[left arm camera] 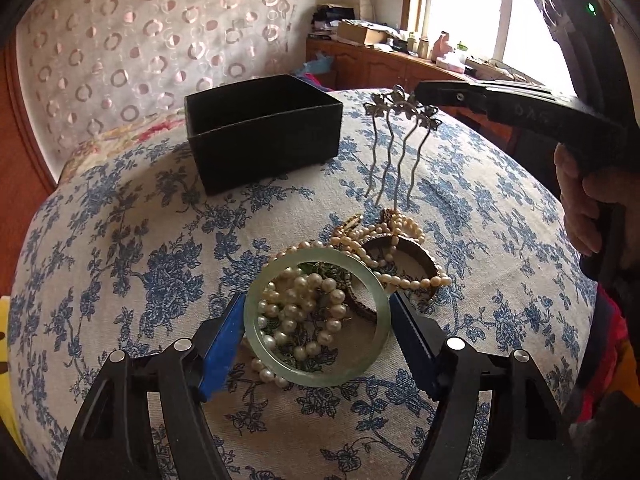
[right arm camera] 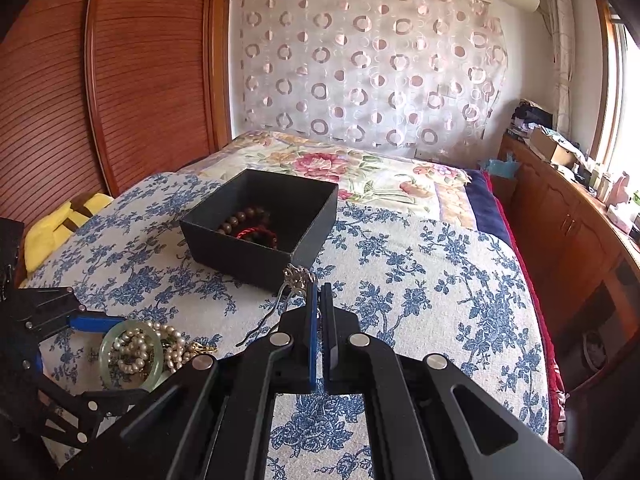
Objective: Organize jewelry
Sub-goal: 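Grasp the pale green jade bangle with the left tool, then carry the jade bangle with the left tool while the right tool carries the hairpins over the box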
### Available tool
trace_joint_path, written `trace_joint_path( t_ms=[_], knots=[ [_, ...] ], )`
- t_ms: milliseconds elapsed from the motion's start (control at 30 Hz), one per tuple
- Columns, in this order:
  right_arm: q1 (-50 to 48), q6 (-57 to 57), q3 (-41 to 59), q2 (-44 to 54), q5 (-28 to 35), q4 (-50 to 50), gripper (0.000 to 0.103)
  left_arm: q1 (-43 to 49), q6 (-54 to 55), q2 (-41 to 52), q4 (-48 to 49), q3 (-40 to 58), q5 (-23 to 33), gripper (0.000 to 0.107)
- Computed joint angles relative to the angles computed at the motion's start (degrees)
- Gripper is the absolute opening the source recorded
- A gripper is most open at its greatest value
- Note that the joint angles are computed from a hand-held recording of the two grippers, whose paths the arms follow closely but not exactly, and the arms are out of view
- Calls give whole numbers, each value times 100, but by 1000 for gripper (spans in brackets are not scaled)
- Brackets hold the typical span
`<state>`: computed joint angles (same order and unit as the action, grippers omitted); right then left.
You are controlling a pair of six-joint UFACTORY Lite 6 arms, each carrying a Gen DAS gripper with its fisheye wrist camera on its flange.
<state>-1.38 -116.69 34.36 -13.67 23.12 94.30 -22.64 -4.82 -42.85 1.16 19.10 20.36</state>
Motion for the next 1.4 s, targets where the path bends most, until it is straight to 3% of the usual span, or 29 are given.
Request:
trace_joint_path(
  t_ms=[200,433,700,1033,1233,1400],
  knots=[
    [150,500,237,-34,-65,-369,2,557,1079,-179,-883,268,158,69],
    [319,926,1012,297,-14,-574,2,1514,3244,533,-2670,1070,140,69],
    [800,1368,2641,1644,-273,-623,2,2151,4420,1436,-3707,1980,99,69],
    [1085,2357,4075,3372,-184,-1670,2,2509,5175,2489,-4317,2736,-35,69],
    [1037,2625,4173,3709,50,-1987,4,2272,4858,3168,-4027,3289,-194,69],
    [743,2227,4018,3582,342,-1644,4,1903,4348,3619,-3567,3694,-338,69]
  ],
)
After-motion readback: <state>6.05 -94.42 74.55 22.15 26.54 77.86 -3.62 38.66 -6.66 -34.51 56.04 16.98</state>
